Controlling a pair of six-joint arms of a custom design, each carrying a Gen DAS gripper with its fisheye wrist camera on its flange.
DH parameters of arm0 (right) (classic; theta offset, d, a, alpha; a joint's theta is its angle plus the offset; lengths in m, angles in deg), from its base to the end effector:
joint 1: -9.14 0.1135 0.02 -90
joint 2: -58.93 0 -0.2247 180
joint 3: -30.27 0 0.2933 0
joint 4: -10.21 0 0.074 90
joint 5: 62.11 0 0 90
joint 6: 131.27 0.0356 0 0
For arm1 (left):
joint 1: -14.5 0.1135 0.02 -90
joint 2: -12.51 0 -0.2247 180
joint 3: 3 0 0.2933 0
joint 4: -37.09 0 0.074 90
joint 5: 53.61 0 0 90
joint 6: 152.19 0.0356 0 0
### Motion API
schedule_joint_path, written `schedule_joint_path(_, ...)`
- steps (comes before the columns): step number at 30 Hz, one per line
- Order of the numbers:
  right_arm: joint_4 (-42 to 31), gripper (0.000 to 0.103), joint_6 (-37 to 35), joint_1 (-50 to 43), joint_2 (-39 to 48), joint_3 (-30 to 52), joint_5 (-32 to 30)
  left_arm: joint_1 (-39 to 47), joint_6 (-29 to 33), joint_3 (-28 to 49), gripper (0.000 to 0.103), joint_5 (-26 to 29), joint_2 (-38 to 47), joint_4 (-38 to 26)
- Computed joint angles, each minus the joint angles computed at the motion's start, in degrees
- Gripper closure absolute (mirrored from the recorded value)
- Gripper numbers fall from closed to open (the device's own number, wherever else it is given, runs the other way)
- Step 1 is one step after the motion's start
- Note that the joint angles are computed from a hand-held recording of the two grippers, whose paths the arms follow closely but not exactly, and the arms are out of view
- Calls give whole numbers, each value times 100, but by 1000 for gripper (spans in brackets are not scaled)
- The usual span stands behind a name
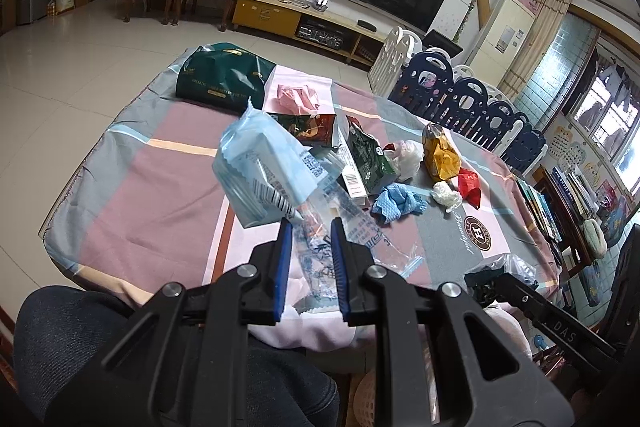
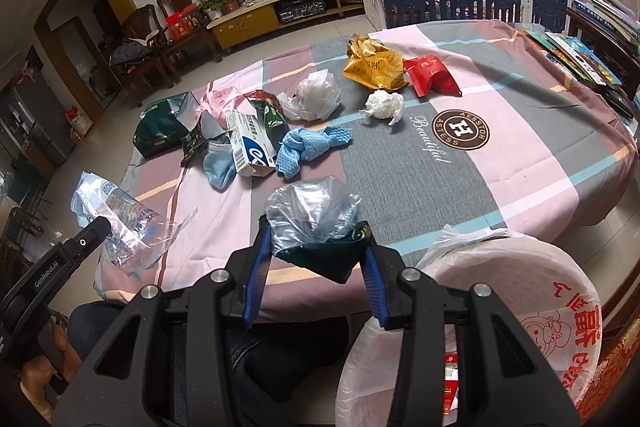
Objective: Collect trash
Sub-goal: 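Carry the plastic bag over the bin and open the right tool, then move the clear wrapper over the bin and open the left tool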
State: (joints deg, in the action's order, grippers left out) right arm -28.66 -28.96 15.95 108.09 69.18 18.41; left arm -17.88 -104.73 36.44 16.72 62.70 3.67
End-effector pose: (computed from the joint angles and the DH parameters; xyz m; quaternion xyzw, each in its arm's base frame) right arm 0.2307 0.0335 0.1488 0.0160 0.9341 0.1342 0.3303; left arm 0.2103 -0.1192 0.1565 -0.1466 0.8981 -0.1084 0.4002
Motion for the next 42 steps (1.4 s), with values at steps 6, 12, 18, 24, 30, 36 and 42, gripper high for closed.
schedule_joint_path(6,-15,60,21,72,26,-9,-17,15,5,4,82,0,2,-22)
schedule_joint_path(12,-51,60,-1,63,7,4,-21,14,6,-36,83,-38,-112,-98)
schedule_joint_path(18,-999,60,-741,-806,-1235,-144,30,-114,70,-64,83,-246,-292,-224)
schedule_joint_path(24,-2017,60,-2035,-2518,-2003,-417,-186,-458,63,96,83,-334,-197,-261)
schedule_joint_path(30,-1867,58,-2434,-3391,-1267,-898,-319,-1062,101,362,82,-456,94,-230)
schedule_joint_path(36,-1686,34,-2119,-3688,-506,-968,-590,-1553,141,632,83,-544,563,-216)
schedule_joint_path(42,-1893,29,-2314,-4684,-1115,-792,-1330,-1873,278,1009,83,-499,1338,-45)
